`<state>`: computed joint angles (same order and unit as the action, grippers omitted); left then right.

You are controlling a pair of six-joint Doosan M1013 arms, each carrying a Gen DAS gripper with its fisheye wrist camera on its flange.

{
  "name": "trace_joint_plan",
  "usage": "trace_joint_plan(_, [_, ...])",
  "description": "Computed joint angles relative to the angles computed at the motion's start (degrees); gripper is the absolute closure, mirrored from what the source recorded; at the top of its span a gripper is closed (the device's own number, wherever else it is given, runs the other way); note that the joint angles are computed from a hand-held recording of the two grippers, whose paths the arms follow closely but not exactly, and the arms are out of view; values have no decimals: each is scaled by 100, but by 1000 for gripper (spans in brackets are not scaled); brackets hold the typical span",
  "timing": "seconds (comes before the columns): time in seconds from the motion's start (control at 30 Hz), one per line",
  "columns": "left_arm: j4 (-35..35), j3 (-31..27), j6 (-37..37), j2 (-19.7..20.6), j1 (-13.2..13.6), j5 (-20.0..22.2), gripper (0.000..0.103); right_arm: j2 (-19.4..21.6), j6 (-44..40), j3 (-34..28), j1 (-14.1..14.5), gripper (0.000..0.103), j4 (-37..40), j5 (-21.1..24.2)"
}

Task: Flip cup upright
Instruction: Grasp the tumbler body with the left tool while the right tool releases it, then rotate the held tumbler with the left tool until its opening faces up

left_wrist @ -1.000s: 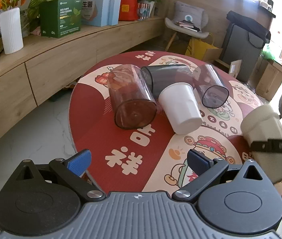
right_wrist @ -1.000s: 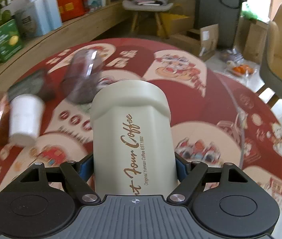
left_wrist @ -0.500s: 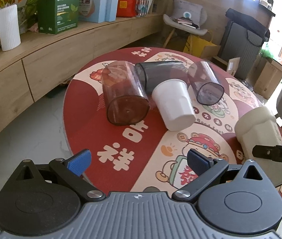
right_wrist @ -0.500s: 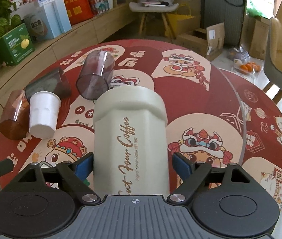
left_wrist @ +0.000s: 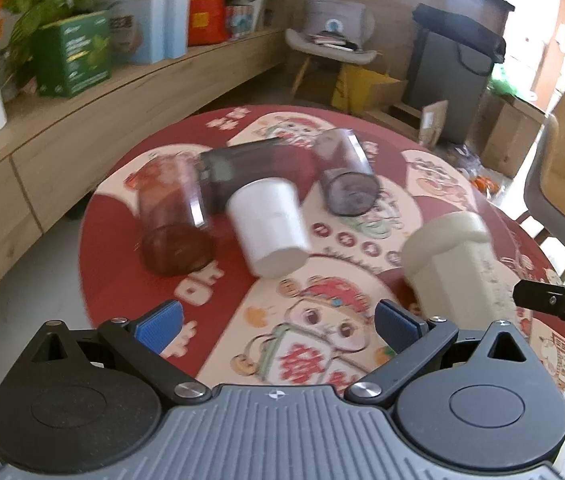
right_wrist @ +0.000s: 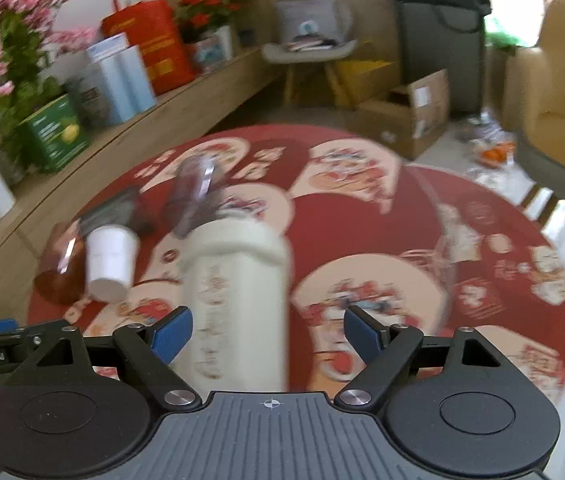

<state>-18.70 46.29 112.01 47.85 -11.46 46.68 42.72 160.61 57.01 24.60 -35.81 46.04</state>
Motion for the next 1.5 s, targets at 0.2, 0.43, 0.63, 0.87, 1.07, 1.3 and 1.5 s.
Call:
trace_joint_plan(0.2, [-181,-322,261,96,-218,374,0,-225,1113,495,19,22,-1079,413])
trace_joint_plan(0.43, [-143,-965,336,445,-511,1065,0,-458,2075,1158,-85,23,-1395,555])
trace_joint_plan(0.63, [-72,-2174,-74,1161,-643,2112,0,-556,2697,1480,-143,23,-1607,523])
trace_joint_plan(0.87, [302,-2584,-251,1438,-755,2304,2,-531,2792,1576,-195,23,-1488,318])
trace_joint_plan(1.07, [328,-3072,-507,1691,-739,2670,9,-528,2892,1606,-200,23,-1470,243])
trace_joint_plan(1.3, [119,-2643,-241,1507,-711,2340,10,-533,2959,1635,-204,22,-1454,154])
trace_joint_plan(1.5, [-341,-1895,67,1130,-599,1802,10,-548,3035,1663,-201,22,-1482,108])
